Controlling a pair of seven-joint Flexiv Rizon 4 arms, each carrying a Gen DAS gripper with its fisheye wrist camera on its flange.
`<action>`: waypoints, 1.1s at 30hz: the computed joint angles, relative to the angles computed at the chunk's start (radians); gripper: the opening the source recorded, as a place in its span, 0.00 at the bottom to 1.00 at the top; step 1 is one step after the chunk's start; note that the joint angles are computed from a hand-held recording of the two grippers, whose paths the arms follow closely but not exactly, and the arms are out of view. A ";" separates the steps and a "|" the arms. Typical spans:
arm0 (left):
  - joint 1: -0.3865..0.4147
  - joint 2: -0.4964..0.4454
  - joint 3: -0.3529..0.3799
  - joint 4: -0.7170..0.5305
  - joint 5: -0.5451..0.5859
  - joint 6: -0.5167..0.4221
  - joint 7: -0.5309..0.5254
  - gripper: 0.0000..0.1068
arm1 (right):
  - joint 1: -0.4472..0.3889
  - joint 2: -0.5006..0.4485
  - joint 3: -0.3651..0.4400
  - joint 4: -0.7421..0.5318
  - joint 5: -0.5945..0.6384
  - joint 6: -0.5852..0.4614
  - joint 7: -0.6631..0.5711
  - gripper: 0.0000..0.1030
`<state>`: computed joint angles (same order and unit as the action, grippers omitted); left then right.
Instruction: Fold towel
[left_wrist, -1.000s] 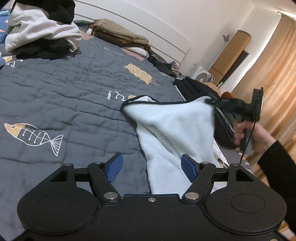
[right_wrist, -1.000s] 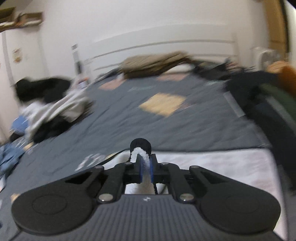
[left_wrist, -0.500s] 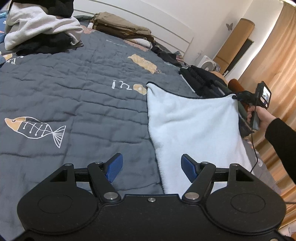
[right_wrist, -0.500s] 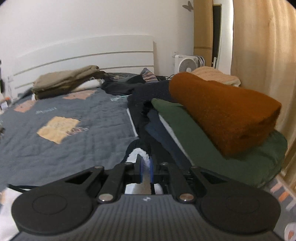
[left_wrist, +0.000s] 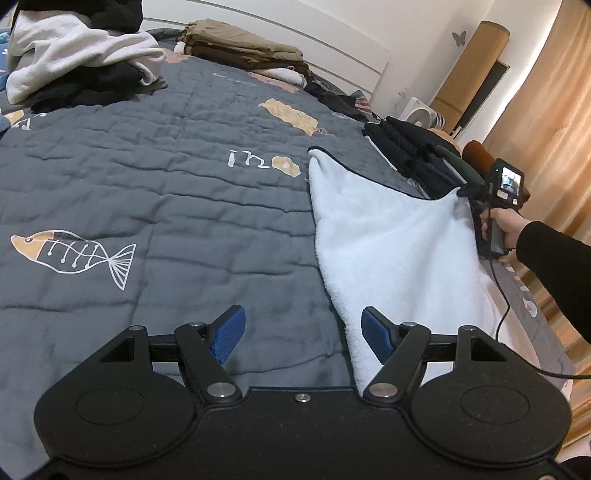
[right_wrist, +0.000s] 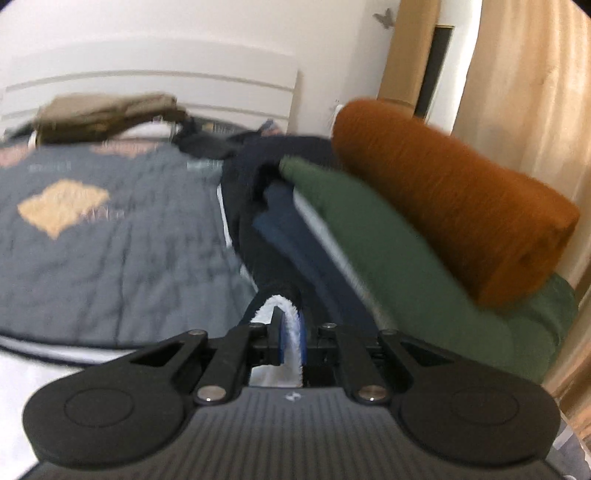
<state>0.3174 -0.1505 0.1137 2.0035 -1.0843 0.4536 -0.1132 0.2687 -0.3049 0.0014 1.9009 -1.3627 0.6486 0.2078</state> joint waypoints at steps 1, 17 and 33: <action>0.000 0.000 0.000 0.000 0.000 -0.001 0.001 0.64 | 0.003 0.001 0.001 0.004 -0.003 -0.004 0.025 0.11; 0.002 0.021 0.008 0.009 -0.020 -0.060 0.009 0.64 | 0.028 0.267 0.161 0.205 0.168 0.294 0.144 0.41; -0.029 0.139 0.054 0.121 0.066 -0.157 0.122 0.64 | 0.280 0.657 0.495 0.453 0.755 -0.198 0.236 0.42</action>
